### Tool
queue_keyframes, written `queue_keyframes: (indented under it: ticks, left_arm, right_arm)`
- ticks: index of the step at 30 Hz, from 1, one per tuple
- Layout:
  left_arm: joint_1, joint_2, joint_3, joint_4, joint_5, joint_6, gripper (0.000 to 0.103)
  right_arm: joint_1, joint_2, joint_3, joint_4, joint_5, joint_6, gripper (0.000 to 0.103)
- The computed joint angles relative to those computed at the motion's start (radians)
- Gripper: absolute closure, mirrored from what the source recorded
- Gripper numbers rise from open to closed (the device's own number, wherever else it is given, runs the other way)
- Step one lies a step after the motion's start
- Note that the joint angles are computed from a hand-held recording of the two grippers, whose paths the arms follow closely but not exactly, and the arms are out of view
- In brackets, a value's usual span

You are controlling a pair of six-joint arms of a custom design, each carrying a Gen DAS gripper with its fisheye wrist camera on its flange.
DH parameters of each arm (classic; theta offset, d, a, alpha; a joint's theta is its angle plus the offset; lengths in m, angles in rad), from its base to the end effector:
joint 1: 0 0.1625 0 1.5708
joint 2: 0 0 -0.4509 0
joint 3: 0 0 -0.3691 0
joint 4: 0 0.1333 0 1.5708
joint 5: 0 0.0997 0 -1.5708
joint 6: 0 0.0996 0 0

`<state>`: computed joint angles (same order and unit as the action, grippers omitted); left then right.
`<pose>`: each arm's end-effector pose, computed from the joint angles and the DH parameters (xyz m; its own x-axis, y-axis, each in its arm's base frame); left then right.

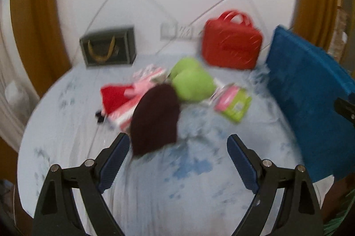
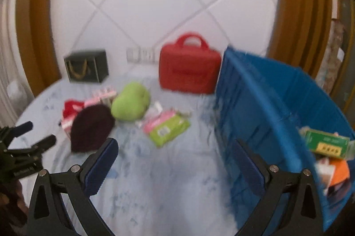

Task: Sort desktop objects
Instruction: 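Withdraw both grippers from the crate back toward the table, then grasp the maroon beanie with the left gripper while the right grasps the wipe pack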

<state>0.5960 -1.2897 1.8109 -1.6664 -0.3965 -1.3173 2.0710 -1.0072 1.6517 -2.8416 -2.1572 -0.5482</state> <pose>-0.3040 -0.4783 0.3357 -0.7050 -0.3612 -0.6104 0.2843 0.6446 -0.7097 0.3877 -0.5463 0.3131 -0.5541 -0.4685 0.6881 -0.7936 0.5469 -0.2666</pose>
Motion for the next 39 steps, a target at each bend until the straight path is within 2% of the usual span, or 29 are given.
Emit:
queue_keyframes:
  ticks: [3, 11, 16, 20, 21, 24, 26, 27, 30, 32, 33, 35, 37, 39]
  left_arm:
    - [0.057, -0.021, 0.049, -0.118, -0.028, 0.068, 0.013]
    - [0.203, 0.008, 0.040, -0.269, -0.049, 0.210, 0.013]
    - [0.305, 0.075, -0.016, -0.394, -0.086, 0.343, 0.013]
    - [0.373, 0.132, -0.090, -0.365, -0.073, 0.361, 0.013]
    - [0.390, 0.147, -0.104, -0.384, -0.069, 0.387, 0.013]
    - [0.437, 0.189, -0.144, -0.458, -0.114, 0.484, 0.012]
    - [0.449, 0.223, -0.172, -0.459, -0.101, 0.515, 0.003]
    - [0.454, 0.238, -0.179, -0.486, -0.102, 0.549, 0.001]
    - [0.475, 0.280, -0.208, -0.611, -0.171, 0.676, 0.001]
    - [0.497, 0.309, -0.240, -0.688, -0.263, 0.751, 0.002]
    - [0.504, 0.324, -0.258, -0.694, -0.281, 0.769, 0.004]
    - [0.512, 0.364, -0.303, -0.689, -0.274, 0.802, 0.014]
    - [0.522, 0.395, -0.343, -0.685, -0.280, 0.826, 0.035]
    - [0.528, 0.410, -0.370, -0.676, -0.292, 0.834, 0.040]
  right_arm:
    - [-0.014, 0.048, -0.026, 0.048, -0.030, 0.028, 0.000]
    - [-0.063, 0.189, -0.152, 0.140, -0.065, 0.068, 0.000]
    - [-0.098, 0.298, -0.280, 0.228, -0.088, 0.083, 0.000]
    - [-0.123, 0.385, -0.406, 0.318, -0.085, 0.119, 0.000]
    - [-0.128, 0.404, -0.434, 0.340, -0.083, 0.131, 0.000]
    - [-0.144, 0.467, -0.528, 0.413, -0.079, 0.173, 0.000]
    - [-0.155, 0.517, -0.598, 0.459, -0.086, 0.197, 0.000]
    - [-0.160, 0.542, -0.636, 0.483, -0.090, 0.214, 0.000]
    - [-0.174, 0.602, -0.737, 0.557, -0.081, 0.278, 0.000]
    - [-0.183, 0.650, -0.819, 0.614, -0.079, 0.330, 0.000]
    - [-0.187, 0.672, -0.858, 0.640, -0.078, 0.356, 0.000]
    - [-0.194, 0.712, -0.928, 0.688, -0.069, 0.398, 0.000]
    - [-0.197, 0.744, -0.980, 0.719, -0.067, 0.423, 0.000]
    - [-0.199, 0.778, -1.032, 0.752, -0.072, 0.434, 0.000]
